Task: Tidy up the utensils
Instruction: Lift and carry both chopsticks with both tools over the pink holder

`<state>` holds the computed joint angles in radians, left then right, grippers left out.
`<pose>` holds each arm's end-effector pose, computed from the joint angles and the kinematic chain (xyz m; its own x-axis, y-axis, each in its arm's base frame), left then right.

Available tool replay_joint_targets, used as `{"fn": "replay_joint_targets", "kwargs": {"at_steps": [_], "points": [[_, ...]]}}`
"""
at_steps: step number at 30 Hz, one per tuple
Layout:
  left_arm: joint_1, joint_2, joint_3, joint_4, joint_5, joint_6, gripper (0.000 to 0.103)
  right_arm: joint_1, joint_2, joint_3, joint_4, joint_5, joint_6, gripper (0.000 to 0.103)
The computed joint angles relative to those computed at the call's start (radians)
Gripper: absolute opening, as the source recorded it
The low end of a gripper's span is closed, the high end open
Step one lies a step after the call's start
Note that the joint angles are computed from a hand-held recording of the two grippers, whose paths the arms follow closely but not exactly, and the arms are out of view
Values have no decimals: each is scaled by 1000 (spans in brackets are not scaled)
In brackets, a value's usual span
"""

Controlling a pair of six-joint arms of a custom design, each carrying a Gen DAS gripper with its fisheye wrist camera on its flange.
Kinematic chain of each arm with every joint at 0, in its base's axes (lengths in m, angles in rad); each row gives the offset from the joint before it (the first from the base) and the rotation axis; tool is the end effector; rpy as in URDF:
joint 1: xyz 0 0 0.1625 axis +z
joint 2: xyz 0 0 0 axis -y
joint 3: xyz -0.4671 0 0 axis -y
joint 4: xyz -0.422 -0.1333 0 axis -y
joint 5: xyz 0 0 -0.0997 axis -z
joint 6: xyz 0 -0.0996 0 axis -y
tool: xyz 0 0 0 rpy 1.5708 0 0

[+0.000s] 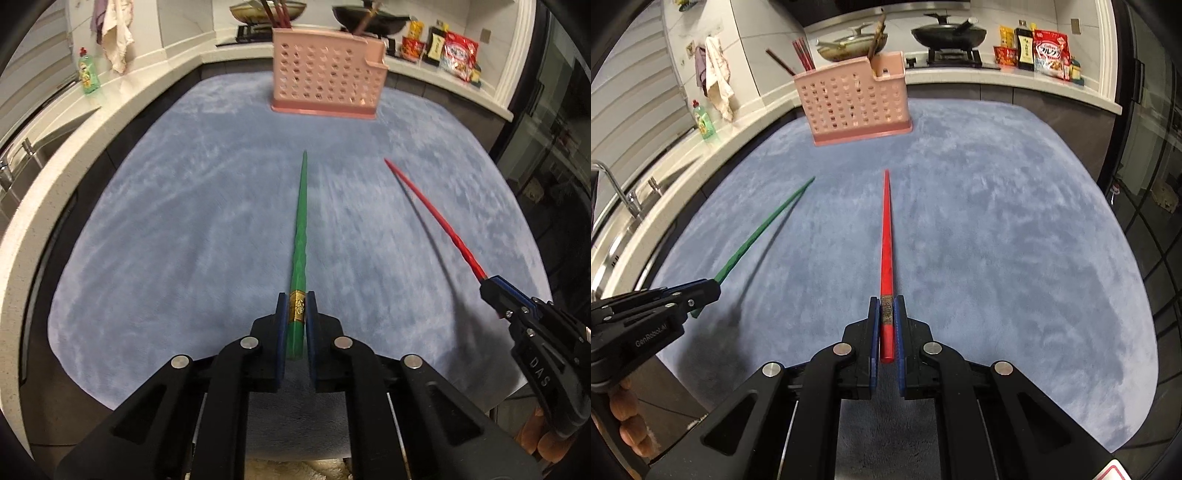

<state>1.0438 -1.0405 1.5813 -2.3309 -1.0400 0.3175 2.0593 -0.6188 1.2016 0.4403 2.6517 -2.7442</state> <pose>-0.2003 -0.7096 0.2860 -0.6075 0.5850 -0.5373 0.7164 0.6958 -0.0524 0.3555 -0.5722 0.1093 -0.7370 0.4623 0.4931 -0.1252 0.6236 -0.7717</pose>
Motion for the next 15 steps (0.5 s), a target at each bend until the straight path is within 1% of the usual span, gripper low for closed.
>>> {"fn": "replay_joint_targets", "kwargs": {"at_steps": [4,9,15], "points": [[-7,2,-31,-22,-11,2,7,12,-31,-2,-47,15,-59,7],[-21,19,-89,-34,-26,11,7,22,-72,-16,-120,30,-160,7],[-36,56,-180,-53,-43,30,7,30,-115,-39,-237,33,-323,7]]}}
